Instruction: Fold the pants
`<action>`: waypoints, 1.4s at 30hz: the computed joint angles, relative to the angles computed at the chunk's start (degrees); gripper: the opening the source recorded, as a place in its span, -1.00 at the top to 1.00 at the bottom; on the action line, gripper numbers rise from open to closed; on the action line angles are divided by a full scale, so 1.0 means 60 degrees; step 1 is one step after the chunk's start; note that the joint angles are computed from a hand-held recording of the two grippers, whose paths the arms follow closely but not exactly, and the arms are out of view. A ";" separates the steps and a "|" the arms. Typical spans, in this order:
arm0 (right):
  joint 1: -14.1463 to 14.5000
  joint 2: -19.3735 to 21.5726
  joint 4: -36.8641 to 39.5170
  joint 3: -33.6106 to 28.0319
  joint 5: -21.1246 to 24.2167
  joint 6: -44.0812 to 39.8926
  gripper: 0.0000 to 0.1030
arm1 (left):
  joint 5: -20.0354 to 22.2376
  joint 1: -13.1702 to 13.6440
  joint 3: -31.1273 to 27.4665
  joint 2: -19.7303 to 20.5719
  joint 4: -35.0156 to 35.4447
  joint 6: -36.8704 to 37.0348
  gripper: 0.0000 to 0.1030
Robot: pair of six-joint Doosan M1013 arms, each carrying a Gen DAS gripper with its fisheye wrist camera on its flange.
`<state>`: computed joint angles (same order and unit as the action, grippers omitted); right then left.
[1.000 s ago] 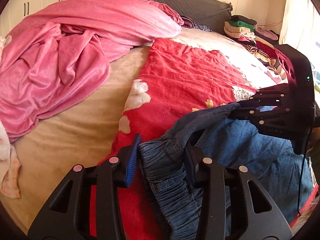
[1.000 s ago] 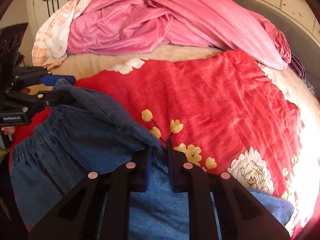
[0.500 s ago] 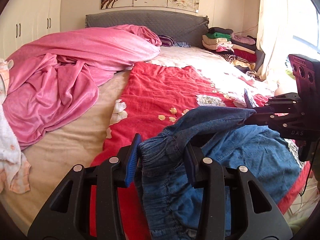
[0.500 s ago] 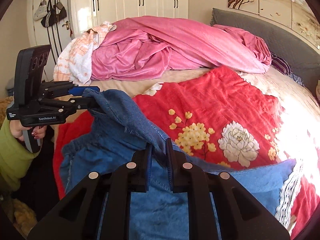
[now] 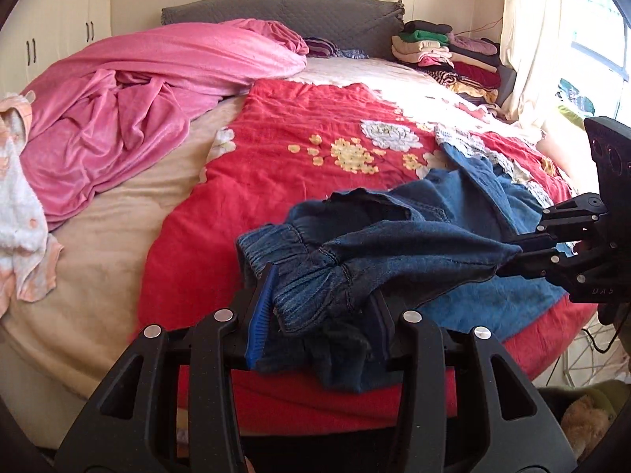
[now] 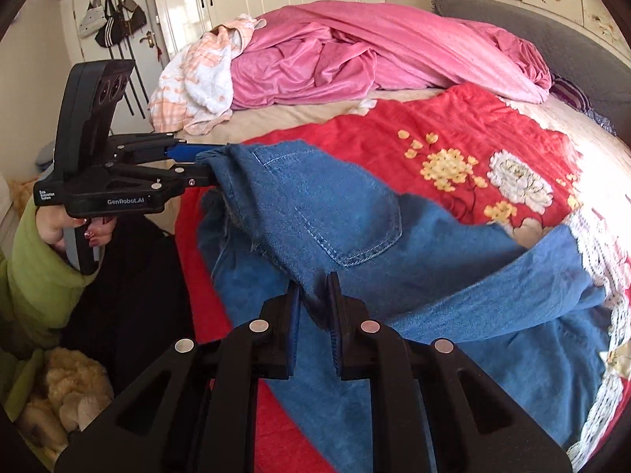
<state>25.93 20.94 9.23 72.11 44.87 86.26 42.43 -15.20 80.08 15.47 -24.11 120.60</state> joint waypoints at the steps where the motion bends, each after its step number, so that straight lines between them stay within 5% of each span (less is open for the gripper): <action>1: 0.0030 -0.0005 0.0105 0.0090 0.0010 0.0030 0.76 | 0.0073 -0.0019 0.0076 -0.0030 0.0175 -0.0081 0.33; 10: 0.0140 0.0100 0.0642 0.0445 0.0249 0.0161 0.62 | 0.0391 0.0012 0.0414 -0.0201 0.0860 -0.1181 0.03; 14: 0.0157 0.0082 0.0739 0.0521 0.0078 0.0154 0.59 | 0.0564 0.0330 0.0600 -0.0457 0.0010 -0.1013 0.00; 22: 0.0203 0.0106 0.1355 0.0563 -0.0048 -0.0369 0.53 | 0.0471 0.0168 0.0238 -0.0535 -0.0748 -0.0718 0.00; 25: 0.0083 -0.0147 0.1875 0.0796 -0.0382 -0.0514 0.53 | 0.0907 -0.0073 -0.0147 -0.0191 -0.1002 -0.0397 0.16; 31: 0.0120 -0.0571 0.0319 0.1125 -0.1186 0.0931 0.35 | 0.1244 -0.0421 -0.0256 0.0216 0.0736 -0.1449 0.25; 38: 0.0025 0.0036 -0.0476 0.0566 0.0115 0.2157 0.27 | 0.1095 -0.0310 -0.0004 0.0158 0.0365 -0.1073 0.25; 42: -0.0214 -0.0117 0.0511 0.0778 -0.0185 0.1829 0.26 | 0.0988 -0.0226 0.0076 0.0042 -0.0316 -0.0775 0.25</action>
